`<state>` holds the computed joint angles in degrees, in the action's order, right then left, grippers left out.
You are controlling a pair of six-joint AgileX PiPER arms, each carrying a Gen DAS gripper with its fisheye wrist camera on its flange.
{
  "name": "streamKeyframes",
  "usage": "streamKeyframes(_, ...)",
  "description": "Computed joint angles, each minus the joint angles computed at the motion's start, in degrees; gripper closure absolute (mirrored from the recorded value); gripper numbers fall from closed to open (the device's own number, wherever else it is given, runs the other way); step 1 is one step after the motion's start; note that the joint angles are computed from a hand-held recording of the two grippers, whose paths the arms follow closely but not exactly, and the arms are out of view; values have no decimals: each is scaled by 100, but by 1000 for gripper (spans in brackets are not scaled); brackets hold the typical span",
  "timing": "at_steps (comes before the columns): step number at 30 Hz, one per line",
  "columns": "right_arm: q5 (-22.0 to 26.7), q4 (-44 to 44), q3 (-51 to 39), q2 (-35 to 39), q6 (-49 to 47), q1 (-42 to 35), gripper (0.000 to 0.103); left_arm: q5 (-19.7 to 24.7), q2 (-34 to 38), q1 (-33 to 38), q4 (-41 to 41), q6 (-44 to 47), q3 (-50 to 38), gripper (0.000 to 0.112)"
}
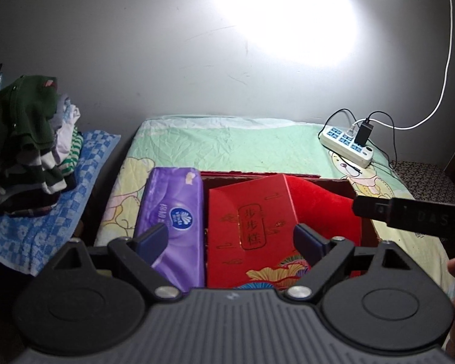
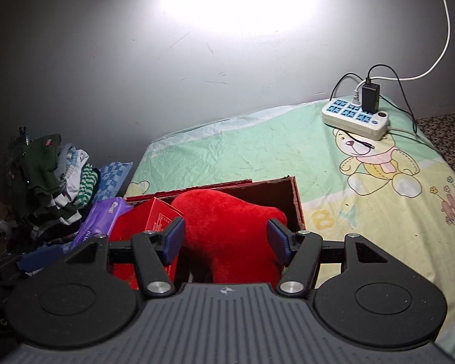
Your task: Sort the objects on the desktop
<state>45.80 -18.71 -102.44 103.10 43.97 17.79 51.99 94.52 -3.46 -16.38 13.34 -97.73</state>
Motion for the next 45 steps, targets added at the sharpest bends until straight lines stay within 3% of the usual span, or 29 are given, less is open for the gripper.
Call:
streamKeyframes(6, 387, -726, 198, -203, 465, 365, 30, 98, -49, -203, 802, -885, -57, 23)
streamKeyframes(9, 470, -842, 320, -289, 581, 481, 28, 58, -109, -303, 1159, -1183, 19, 23)
streamKeyframes(11, 509, -799, 370, -320, 617, 535, 27, -3, -200, -410, 1462, -1445, 137, 10)
streamKeyframes(15, 642, -910, 471, -339, 742, 703, 27, -288, -484, -664, 2141, -1912, 535, 10)
streamKeyframes(21, 567, -853, 748, -504, 742, 787, 26, -185, -737, -923, 2838, -2667, 771, 10)
streamKeyframes(26, 383, -689, 973, -718, 489, 714, 19, 81, -927, -1286, 3510, -3480, 885, 10)
streamKeyframes(31, 189, -377, 1266, -1001, -19, 586, 18, 460, -1066, -1913, 4472, -4470, 1023, 10)
streamKeyframes(38, 213, 117, 1606, -1331, -892, 332, 15, 965, -1184, -2608, 5165, -5451, 1259, 10)
streamKeyframes(45, -113, 331, 2168, -1629, -1278, 217, 11, 1387, -1252, -3005, 5500, -6032, 1603, 10)
